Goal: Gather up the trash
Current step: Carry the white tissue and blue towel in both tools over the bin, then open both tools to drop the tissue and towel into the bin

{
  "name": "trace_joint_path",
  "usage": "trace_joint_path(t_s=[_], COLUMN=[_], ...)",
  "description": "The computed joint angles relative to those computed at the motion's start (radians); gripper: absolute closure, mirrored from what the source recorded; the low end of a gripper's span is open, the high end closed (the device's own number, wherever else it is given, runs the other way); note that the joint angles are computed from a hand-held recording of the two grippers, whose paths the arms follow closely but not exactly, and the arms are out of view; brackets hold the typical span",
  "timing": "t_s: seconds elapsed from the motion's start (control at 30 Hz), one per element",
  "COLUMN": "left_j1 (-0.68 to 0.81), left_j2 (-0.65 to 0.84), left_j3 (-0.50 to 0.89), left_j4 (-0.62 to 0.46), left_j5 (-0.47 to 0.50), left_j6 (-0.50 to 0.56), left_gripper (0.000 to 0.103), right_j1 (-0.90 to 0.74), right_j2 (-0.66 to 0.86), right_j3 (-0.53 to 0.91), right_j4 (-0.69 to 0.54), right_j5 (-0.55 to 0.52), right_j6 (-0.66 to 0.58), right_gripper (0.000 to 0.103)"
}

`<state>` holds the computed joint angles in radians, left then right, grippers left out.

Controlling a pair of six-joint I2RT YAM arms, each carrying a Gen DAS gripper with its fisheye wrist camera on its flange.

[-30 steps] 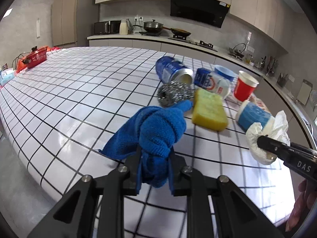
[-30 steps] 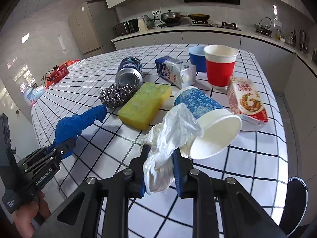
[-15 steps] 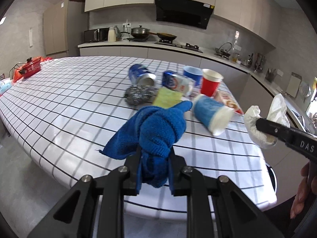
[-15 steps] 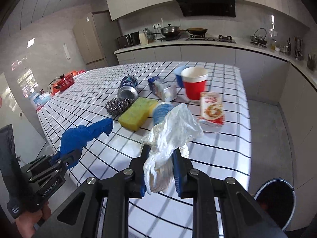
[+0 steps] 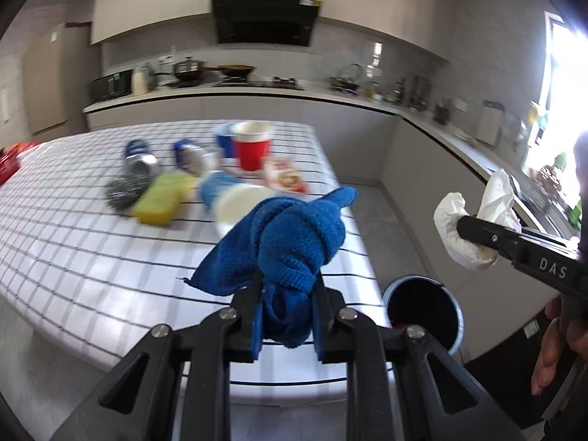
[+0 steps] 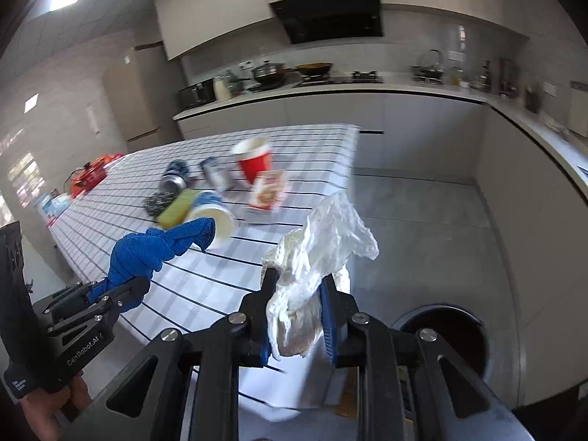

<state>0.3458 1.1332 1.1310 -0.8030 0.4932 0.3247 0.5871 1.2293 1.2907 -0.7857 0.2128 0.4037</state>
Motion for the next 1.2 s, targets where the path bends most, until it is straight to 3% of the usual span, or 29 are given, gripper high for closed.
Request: trace_joint_path(t_s=[0.2,0.57,0.9,1.2], left_j1=[-0.257,-0.63,-0.863,-0.949], left_j2=[-0.072,-0.064,0.063,0.253], left_j3=[-0.05,-0.106,-0.194,-0.199], left_j4=[0.028,0.083,0.225,0.348], left_j5=[-0.116,-0.312,-0.434,-0.473], left_j6=[-0.125,-0.314,-0.429,-0.492], left_gripper=[0.082,0.082,0.082,0.082], right_j1=[-0.201,-0.711,-1.072,-1.144], right_j2=[-0.183,-0.33,-0.234,0.013], right_j3=[-0.09,-0.201,-0.346,-0.402], right_j4=[-0.083,-0.169,-0.13,-0.004], right_j5=[-0.084,-0.417,-0.69,-0.747], right_j6=[-0.076,-0.379,-0.754,-0.968], right_gripper=[0.08,0.08,0.08,0.08])
